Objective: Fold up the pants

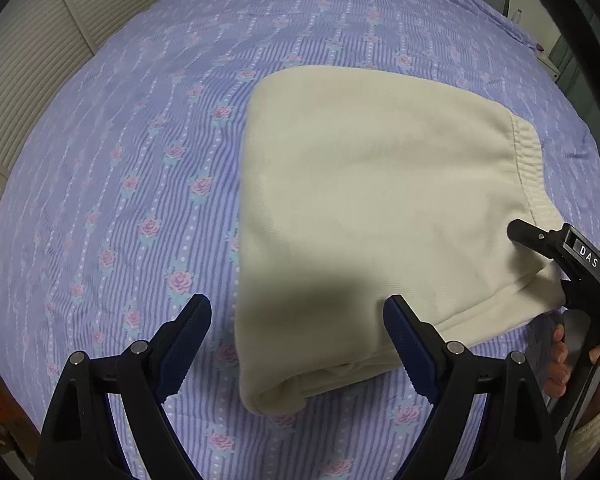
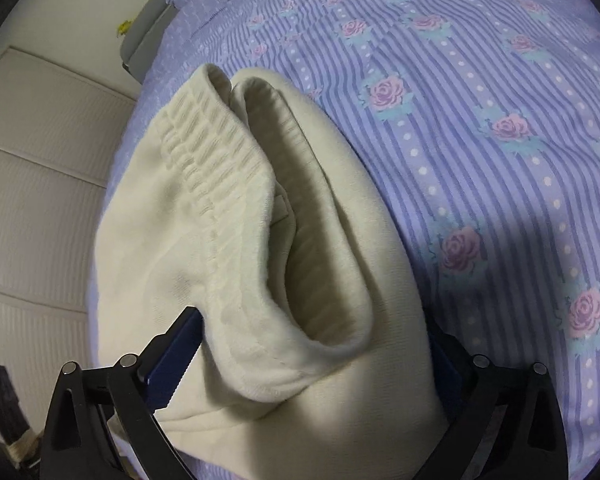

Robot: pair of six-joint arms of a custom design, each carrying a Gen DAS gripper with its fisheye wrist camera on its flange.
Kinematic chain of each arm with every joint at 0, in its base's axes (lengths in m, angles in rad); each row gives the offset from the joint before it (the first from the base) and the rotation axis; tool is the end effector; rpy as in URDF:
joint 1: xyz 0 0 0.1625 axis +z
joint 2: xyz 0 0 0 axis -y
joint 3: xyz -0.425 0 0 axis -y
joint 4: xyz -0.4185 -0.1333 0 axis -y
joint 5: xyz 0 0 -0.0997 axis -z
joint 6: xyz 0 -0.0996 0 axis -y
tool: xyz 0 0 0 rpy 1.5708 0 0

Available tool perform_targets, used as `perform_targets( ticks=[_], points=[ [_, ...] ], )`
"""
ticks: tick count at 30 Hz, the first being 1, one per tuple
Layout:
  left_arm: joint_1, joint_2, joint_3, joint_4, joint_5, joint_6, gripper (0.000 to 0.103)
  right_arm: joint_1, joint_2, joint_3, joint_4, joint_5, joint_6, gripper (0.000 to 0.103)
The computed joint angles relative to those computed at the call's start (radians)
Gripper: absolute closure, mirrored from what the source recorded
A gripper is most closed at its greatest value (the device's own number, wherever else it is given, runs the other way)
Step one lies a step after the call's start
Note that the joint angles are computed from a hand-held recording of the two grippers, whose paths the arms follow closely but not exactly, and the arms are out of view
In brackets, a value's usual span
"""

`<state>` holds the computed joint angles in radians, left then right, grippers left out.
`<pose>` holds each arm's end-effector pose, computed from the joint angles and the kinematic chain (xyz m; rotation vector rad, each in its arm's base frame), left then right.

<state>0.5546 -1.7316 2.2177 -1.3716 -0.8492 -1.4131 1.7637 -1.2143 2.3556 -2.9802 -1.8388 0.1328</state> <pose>-0.1773 -0.3440 0.2655 -0.1446 2.2337 -0.5086 0.1901 -0.4154 0.1141 0.0343 -2.8882 0.4474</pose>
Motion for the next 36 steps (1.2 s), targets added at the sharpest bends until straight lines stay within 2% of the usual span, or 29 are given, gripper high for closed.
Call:
perform_targets(
  ticks=[6, 9, 12, 15, 17, 20, 25, 26, 31, 34, 36],
  points=[
    [0.005, -0.063, 0.006, 0.045, 0.004, -0.042, 0.015, 0.087, 0.014, -0.059, 0.092, -0.08, 0.077, 0.029],
    [0.014, -0.112, 0.016, 0.016, 0.016, 0.014, 0.015, 0.149, 0.034, -0.097, 0.151, -0.166, 0.103, 0.036],
    [0.051, -0.157, 0.017, -0.045, 0.033, 0.073, 0.015, 0.206, 0.077, -0.144, 0.214, -0.272, 0.125, 0.039],
    [0.113, -0.187, 0.025, -0.174, 0.028, 0.156, 0.011, 0.241, 0.112, -0.169, 0.247, -0.352, 0.132, 0.04],
    [0.187, -0.192, 0.041, -0.32, -0.023, 0.251, 0.009, 0.256, 0.137, -0.186, 0.26, -0.383, 0.134, 0.04],
    [0.289, -0.162, 0.055, -0.465, -0.11, 0.364, 0.009, 0.265, 0.153, -0.208, 0.293, -0.4, 0.137, 0.04],
    [0.414, -0.119, 0.092, -0.693, -0.292, 0.511, 0.009, 0.263, 0.163, -0.21, 0.299, -0.406, 0.118, 0.04],
    [0.427, -0.111, 0.099, -0.727, -0.315, 0.536, 0.009, 0.264, 0.165, -0.212, 0.3, -0.407, 0.115, 0.04],
    [0.45, -0.078, 0.113, -0.822, -0.343, 0.582, 0.011, 0.243, 0.177, -0.2, 0.248, -0.396, 0.071, 0.04],
    [0.44, -0.079, 0.124, -0.89, -0.404, 0.577, 0.038, 0.226, 0.16, -0.174, 0.22, -0.378, 0.058, 0.04],
    [0.424, -0.09, 0.142, -0.943, -0.417, 0.591, 0.038, 0.224, 0.149, -0.165, 0.217, -0.38, 0.051, 0.04]
  ],
)
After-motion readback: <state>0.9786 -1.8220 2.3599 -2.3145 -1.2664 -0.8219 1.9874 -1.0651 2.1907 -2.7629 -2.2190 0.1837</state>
